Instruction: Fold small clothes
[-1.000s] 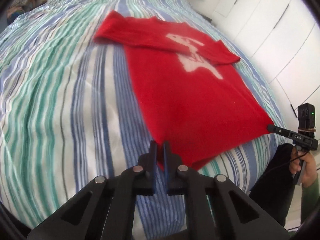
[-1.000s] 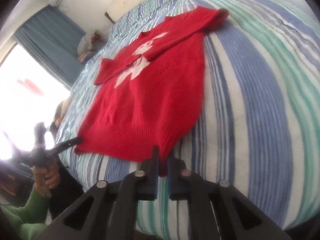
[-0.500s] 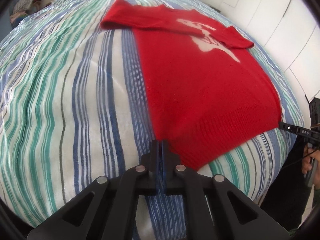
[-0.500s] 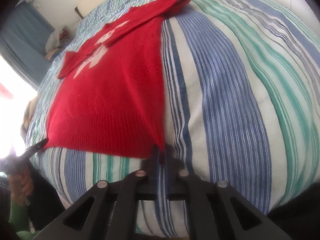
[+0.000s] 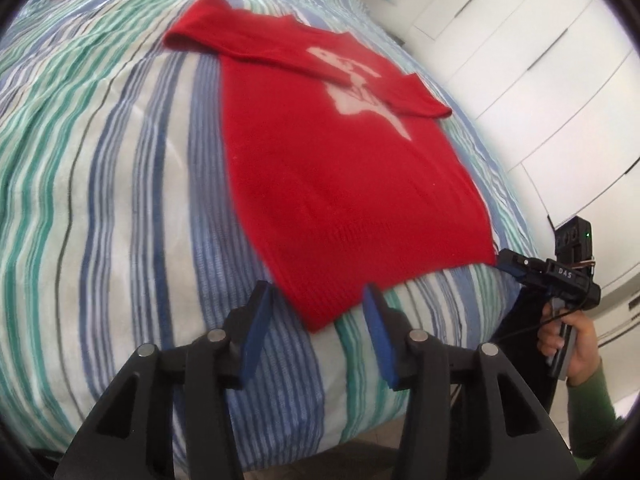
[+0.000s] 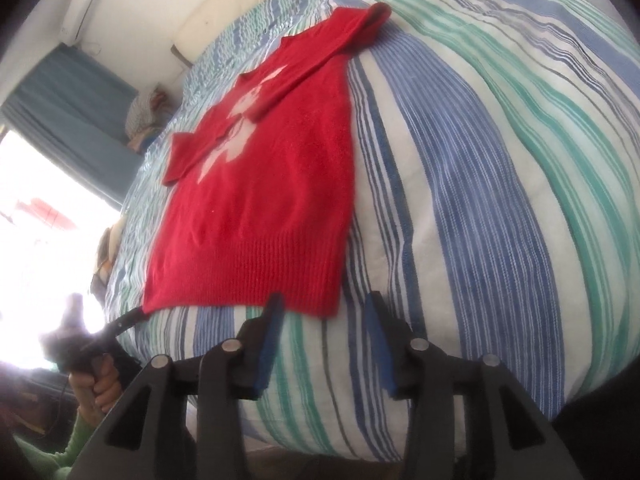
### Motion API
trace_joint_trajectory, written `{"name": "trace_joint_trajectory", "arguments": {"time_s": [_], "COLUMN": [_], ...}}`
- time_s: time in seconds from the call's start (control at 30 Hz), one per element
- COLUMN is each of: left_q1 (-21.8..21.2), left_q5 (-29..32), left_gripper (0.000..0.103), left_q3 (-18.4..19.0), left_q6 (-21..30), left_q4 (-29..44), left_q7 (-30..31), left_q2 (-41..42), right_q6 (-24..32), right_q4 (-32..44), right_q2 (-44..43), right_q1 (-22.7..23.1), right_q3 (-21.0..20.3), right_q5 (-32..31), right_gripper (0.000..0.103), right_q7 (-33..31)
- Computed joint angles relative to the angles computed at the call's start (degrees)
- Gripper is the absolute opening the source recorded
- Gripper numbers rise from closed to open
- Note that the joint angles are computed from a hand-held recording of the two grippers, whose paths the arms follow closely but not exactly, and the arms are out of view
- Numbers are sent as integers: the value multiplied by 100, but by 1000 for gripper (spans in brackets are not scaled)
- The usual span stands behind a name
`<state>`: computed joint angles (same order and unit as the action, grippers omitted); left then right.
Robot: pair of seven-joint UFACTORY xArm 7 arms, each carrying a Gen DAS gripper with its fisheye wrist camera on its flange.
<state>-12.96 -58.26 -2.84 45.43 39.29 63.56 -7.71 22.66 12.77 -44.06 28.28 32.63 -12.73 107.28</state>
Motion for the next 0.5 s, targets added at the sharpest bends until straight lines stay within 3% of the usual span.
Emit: {"name": "trace_joint_trajectory", "arguments": {"time_s": [0.03, 0.07, 0.13, 0.17, 0.23, 0.3, 0.4, 0.5], "left_q1": [-37, -78, -114, -98, -54, -81, -162, -284], "left_q5": [-16, -16, 206, 251, 480, 709, 921, 862], "left_gripper": [46, 29, 7, 6, 4, 3, 2, 2], "left_q3": [-40, -89, -174, -150, -136, -143, -13, -56], "left_q6": [-26, -96, -357, -332, -443, -829, -967, -1241], "left_q4": [10, 16, 2, 30, -47, -305, -414, -351], "left_q7": [-7, -17, -262, -403, -671, -697, -755, -874], "left_q2": [35, 73, 126, 155, -6, -370, -429, -73], "right_q6": [-171, -412, -964, -985, -319, 261, 1764, 1875], "right_q4": [-59, -116, -189, -124, 203, 467, 1201, 1271], "right_q2": [-30, -17, 225, 442, 764, 769, 862, 1104], "right_q1": [-61, -165, -356, -381, -268, -79, 86, 67], "right_q3": [25, 66, -22, -105, -252, -380, -312, -334], "right_q5": [-23, -59, -362, -385, -126, -26, -21, -34], "right_gripper": [42, 42, 42, 36, 4, 4, 4, 4], "right_q7": [60, 121, 212, 42, -599, -855, -1215, -1196]}}
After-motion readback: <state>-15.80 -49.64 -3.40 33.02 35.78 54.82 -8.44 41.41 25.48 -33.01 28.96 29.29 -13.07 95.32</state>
